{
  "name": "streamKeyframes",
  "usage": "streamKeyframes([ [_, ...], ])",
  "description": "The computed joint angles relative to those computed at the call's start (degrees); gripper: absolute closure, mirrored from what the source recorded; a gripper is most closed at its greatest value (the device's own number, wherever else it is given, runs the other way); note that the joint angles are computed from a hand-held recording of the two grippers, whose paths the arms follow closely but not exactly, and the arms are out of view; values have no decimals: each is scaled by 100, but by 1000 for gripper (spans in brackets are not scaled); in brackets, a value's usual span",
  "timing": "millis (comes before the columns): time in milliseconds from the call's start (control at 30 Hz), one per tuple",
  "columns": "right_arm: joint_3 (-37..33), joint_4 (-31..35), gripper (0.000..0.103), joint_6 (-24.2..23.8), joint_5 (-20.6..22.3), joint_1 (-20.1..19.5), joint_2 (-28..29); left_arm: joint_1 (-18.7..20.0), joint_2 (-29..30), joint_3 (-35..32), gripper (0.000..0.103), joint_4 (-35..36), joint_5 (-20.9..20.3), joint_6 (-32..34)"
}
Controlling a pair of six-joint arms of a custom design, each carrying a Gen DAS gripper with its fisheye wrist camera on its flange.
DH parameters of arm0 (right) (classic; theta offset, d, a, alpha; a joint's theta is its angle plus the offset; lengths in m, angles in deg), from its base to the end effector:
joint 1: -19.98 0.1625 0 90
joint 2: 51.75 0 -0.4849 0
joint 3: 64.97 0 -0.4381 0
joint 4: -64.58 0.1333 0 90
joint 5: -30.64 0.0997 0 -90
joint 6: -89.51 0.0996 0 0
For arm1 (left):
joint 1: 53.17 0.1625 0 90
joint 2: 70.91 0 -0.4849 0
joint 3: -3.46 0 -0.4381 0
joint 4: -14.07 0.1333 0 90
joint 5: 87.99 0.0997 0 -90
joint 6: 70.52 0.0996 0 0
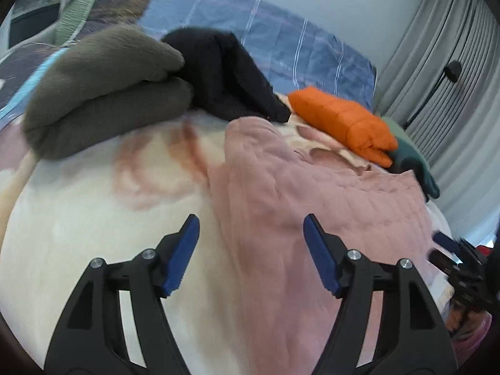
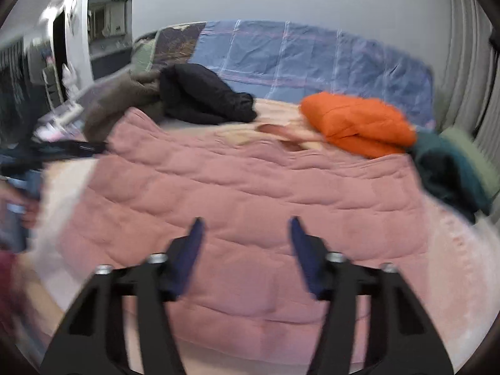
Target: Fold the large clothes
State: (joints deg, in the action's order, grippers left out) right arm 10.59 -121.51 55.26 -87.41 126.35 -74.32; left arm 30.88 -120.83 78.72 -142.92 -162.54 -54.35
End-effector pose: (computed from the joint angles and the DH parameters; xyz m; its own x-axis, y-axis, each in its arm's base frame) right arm 0.3209 -0.7857 0.0027 -0.6590 -0.3451 0.6684 -0.6976 0.6126 -0.3715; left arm 0.0712 -0.8585 0.3405 -0.9168 0.1338 -0.3763 0.3465 0.7350 -0.5829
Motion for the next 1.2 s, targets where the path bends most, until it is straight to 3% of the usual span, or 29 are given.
streamKeyframes([
  [67,148,16,54,-299,318,38,5,74,331,-632,30,492,-76,-8],
  [133,277,-180,51,-1058,348,168,142,210,625,-1308,26,1165,-511,-131],
  [233,450,-481,38,-2519,387,346,437,451,1024,-2119,20,1971,-1216,-136],
  [300,423,-536,38,-3158,334,435,643,637,1149,-2244,20,2082,-1748,-208],
  [367,245,-608,38,-3649,157,498,893,777,1084,-1998,22,1708,-2296,-133],
  [400,137,-659,38,-3844,60,514,1010,787,1058,-1963,23,1682,-2350,-149],
  [633,-440,-520,27,-4195,-248,583,1434,786,967,-1772,24,1563,-2390,-83],
  [700,-605,-720,27,-4380,-358,614,1599,789,998,-1823,24,1583,-2390,-75],
  [833,-986,-1479,27,-5196,-298,655,2057,807,975,-1782,24,1547,-2419,-50],
  [900,-1136,-1548,34,-5369,-211,646,2174,815,963,-1766,24,1539,-2446,-48],
  [967,-1216,-1346,49,-5214,-211,650,2189,817,962,-1765,24,1542,-2453,-53],
  [1200,-1215,-1273,52,-4911,-91,615,2179,795,903,-1638,31,1422,-2441,9],
])
